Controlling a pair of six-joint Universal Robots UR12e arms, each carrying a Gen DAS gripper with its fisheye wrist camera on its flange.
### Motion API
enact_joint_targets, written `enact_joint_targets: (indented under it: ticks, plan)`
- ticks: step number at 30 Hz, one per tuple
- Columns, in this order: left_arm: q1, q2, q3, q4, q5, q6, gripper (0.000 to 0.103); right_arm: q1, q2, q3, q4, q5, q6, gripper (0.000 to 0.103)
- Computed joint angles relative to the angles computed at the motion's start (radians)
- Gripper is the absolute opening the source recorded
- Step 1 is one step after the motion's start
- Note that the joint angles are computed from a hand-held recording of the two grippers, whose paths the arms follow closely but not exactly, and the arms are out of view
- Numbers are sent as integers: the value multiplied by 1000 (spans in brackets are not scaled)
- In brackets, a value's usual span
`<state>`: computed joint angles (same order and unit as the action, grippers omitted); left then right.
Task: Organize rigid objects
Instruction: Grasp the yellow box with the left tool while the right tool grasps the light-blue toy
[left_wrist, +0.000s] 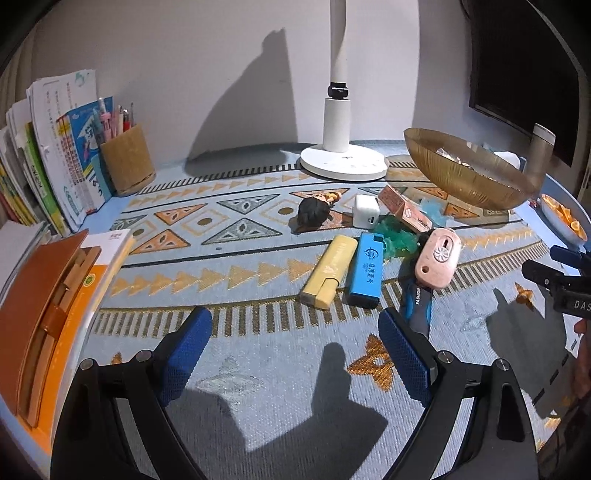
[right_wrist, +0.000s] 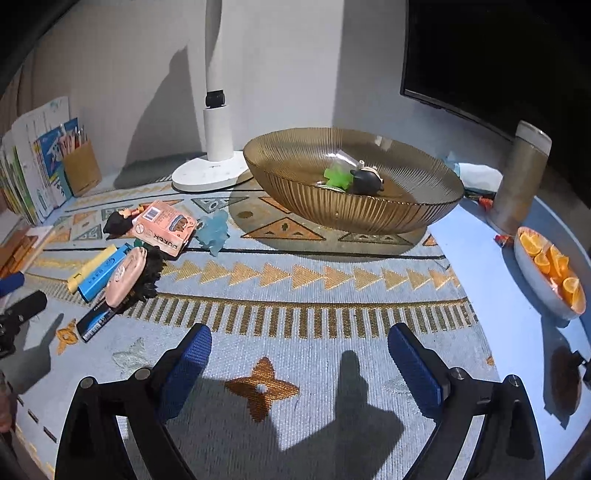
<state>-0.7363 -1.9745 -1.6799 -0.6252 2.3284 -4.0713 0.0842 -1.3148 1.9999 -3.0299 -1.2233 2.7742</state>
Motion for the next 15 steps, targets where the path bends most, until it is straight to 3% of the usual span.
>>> enact_joint_targets:
  ticks: [4,8,9,12,15]
  plan:
    - [4,-7,20,-41,-34,29,90,10,0,0,1,-22,-21,96]
    - [32,0,18,-24,-152,97,63,9,-2,4,-2,-7,-46,96]
    - [38,3,17,-30,-167,103,61,9,-3,3,6,-4,-49,96]
    - [64,15,15,-59,-190,141,61,5,-4,-7,44,21,-52,96]
    - [95,23,7,-42,-260,212,61,-2,-10,-36,160,96,-48,91]
